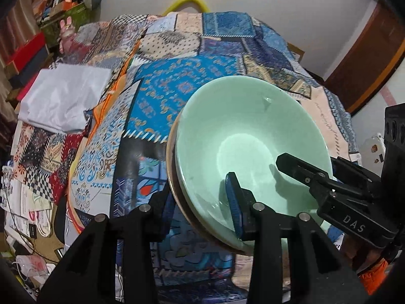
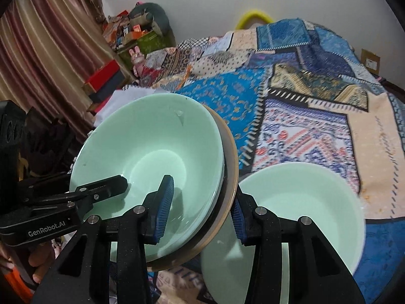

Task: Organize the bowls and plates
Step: 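Settle the mint green bowl on the stack and open the left tool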

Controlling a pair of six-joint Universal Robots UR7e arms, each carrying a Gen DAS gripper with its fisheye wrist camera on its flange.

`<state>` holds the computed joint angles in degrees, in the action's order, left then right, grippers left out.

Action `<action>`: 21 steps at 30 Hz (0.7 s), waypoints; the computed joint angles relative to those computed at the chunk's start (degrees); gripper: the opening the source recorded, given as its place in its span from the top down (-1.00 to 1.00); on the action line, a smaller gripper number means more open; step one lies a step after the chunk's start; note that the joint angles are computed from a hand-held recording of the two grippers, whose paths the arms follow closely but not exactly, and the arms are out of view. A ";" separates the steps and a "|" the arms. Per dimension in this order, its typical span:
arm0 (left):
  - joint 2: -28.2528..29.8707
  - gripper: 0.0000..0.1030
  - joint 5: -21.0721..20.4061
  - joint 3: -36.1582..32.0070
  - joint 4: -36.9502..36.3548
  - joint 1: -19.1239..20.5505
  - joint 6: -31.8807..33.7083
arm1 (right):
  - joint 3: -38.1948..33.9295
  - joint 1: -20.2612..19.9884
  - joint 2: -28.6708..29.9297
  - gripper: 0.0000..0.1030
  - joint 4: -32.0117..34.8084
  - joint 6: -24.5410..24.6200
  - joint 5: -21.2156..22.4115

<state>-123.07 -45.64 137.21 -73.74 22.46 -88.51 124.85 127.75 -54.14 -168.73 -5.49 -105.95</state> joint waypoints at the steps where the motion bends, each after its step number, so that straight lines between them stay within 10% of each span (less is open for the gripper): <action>1: 0.80 0.26 0.10 -0.19 -0.56 -0.49 0.18 | 0.35 -0.12 -0.72 0.24 -0.13 -0.04 -0.04; 21: 13.06 0.26 -0.57 -1.00 -14.71 -3.68 6.66 | 6.71 -2.87 -11.92 0.24 -0.98 -0.59 -3.07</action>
